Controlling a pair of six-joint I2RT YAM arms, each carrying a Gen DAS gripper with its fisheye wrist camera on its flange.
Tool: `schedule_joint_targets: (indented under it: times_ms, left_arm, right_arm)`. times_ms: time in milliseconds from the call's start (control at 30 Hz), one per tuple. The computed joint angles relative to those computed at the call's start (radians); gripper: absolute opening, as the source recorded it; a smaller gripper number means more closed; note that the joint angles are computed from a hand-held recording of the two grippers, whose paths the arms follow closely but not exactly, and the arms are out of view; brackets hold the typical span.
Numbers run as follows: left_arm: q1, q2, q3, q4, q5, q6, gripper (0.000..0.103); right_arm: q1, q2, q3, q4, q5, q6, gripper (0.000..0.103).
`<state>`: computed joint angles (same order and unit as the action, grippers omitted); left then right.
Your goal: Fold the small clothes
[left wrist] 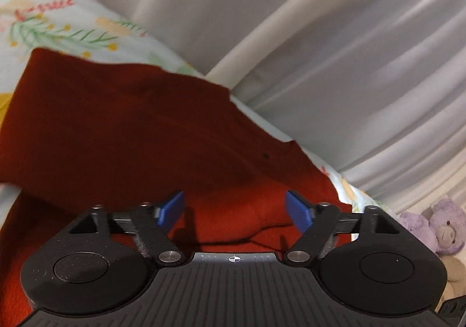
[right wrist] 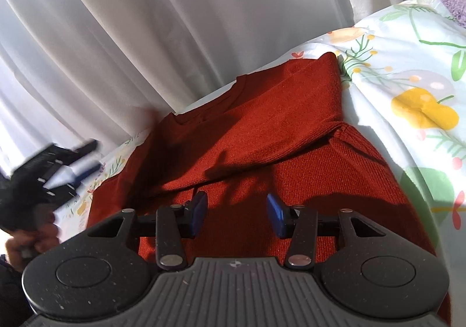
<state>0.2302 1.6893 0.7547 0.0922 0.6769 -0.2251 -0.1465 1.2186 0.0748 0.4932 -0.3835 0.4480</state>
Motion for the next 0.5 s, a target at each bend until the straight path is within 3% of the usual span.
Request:
schedule_joint_targets:
  times_ms: [100, 233, 367, 500]
  left_arm:
    - [0.050, -0.063, -0.079, 0.042, -0.043, -0.004, 0.097]
    - [0.128, -0.057, -0.058, 0.024, -0.127, 0.027, 0.097]
    - [0.178, -0.042, -0.065, 0.020, -0.130, 0.051, 0.097]
    - [0.203, -0.030, -0.068, 0.015, -0.126, 0.056, 0.097]
  right_arm:
    - [-0.010, 0.086, 0.052, 0.015, -0.045, -0.015, 0.046]
    - [-0.014, 0.311, 0.186, 0.074, -0.156, 0.019, 0.046]
    - [0.060, 0.511, 0.365, 0.082, -0.152, 0.061, 0.050]
    - [0.121, 0.644, 0.521, 0.024, -0.071, 0.039, 0.054]
